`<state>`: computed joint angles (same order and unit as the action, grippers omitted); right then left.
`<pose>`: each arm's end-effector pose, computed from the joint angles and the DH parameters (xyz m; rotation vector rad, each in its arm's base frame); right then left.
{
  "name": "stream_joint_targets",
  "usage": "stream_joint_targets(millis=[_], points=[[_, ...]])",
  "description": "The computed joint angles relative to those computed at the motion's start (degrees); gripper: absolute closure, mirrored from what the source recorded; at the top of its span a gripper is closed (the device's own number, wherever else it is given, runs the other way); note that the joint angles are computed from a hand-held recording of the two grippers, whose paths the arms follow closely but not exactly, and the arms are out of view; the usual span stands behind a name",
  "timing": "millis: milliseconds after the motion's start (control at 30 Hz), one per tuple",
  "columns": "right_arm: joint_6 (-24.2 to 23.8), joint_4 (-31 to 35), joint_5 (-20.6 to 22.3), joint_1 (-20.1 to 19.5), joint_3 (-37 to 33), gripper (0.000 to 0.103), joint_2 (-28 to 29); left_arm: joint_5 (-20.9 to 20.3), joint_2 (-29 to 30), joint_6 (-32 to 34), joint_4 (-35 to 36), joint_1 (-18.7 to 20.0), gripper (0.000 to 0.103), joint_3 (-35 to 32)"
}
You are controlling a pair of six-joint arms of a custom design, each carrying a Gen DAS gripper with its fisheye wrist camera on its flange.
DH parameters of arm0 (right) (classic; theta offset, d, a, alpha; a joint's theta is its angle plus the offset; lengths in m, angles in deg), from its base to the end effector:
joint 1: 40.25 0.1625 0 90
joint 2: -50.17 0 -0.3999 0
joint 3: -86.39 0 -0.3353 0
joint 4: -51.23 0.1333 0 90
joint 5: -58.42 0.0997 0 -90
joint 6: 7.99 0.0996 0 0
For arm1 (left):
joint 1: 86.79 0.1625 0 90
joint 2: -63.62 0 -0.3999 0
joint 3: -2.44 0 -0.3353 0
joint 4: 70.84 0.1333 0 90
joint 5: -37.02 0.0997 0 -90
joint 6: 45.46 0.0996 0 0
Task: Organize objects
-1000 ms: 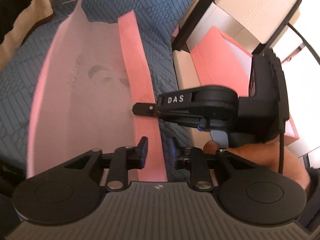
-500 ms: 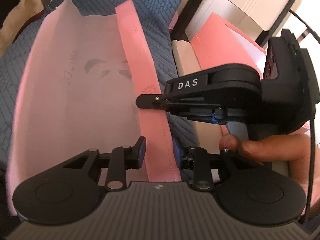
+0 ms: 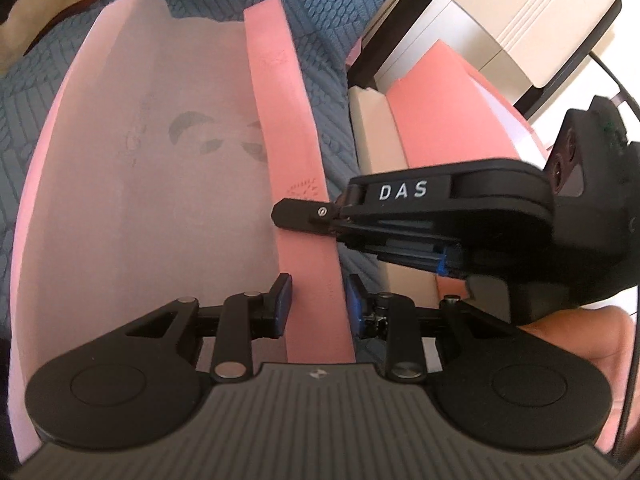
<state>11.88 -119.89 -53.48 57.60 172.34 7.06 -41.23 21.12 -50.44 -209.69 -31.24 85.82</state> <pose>0.1872 -0.6539 0.1970 -0.4710 -2.7120 1.0527 -0.2471 -0.6316 0.1305 0.7375 2.8882 -0.2990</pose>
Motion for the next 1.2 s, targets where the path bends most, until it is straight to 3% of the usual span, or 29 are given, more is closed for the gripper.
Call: stream_joint_targets(millis=[167, 633, 900, 1200], points=[[0.0, 0.7, -2.1, 0.7, -0.8, 0.095, 0.3, 0.2, -1.0, -0.2, -1.0, -0.2, 0.091, 1.1], [-4.3, -10.5, -3.5, 2.9, -2.0, 0.093, 2.5, -3.0, -3.6, -8.2, 1.2, 3.2, 0.099, -0.7], [-6.6, -3.9, -4.5, 3.9, -7.8, 0.093, 5.7, -4.8, -5.4, -12.0, 2.6, 5.2, 0.1, -1.0], [-7.8, 4.8, -4.9, 3.9, -13.1, 0.094, 8.8, -3.2, -3.4, -12.3, 3.5, 5.1, 0.1, -3.4]])
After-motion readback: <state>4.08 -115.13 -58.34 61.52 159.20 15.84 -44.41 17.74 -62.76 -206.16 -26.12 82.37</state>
